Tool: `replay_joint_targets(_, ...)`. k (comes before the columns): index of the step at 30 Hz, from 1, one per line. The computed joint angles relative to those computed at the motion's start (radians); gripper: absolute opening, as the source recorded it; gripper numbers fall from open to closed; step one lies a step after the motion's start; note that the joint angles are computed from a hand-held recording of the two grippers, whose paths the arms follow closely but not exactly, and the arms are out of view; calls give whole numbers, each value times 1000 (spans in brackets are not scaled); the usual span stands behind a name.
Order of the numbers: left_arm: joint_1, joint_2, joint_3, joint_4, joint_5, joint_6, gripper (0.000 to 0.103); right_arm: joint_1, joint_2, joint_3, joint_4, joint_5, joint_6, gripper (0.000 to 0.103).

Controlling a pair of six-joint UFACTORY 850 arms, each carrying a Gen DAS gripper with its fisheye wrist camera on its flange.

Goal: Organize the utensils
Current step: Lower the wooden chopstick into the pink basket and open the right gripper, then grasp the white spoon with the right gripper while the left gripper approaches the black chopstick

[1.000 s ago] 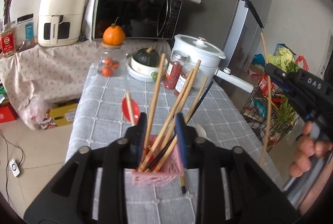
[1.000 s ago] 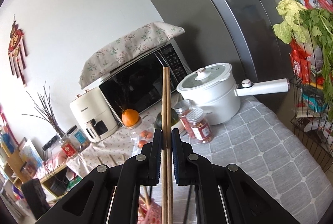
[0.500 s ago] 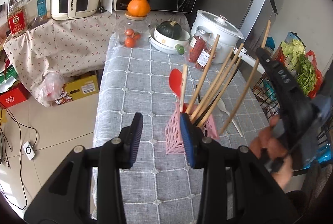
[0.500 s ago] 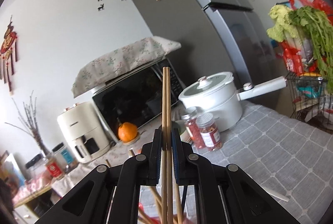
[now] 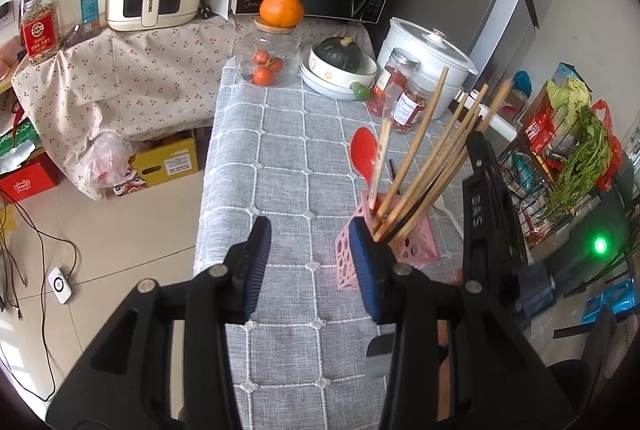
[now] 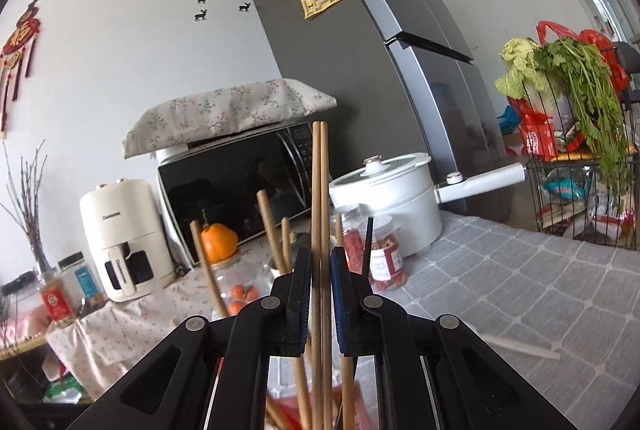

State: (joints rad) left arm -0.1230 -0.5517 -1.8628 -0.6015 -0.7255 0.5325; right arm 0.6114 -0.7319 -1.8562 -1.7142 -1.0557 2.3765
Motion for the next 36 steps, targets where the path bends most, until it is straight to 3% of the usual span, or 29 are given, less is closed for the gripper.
replay_joint_targets(5,-9,-2,-2,10,-14,-6,51,18,44,76,-19,26,18,16)
replay_joint_targets(9,-12,-8,-10,20,-33,-32,59,20,100,145,-32,24,32,37)
replay_joint_targets(18,-26,11,15,59,-33,-67,77,-18,244,251,68,90,-96,59)
replay_joint_targets(21,-32,14,22,82,-35,-86,81,-46,293,276,139,159,-151,71)
replay_joint_targets(28,-48,27,46,102,-61,-96,83,-107,369,316,379,287,-454,83)
replay_joint_targets(36,-73,40,76,131,-86,-82,84,-198,343,259,820,312,-904,85)
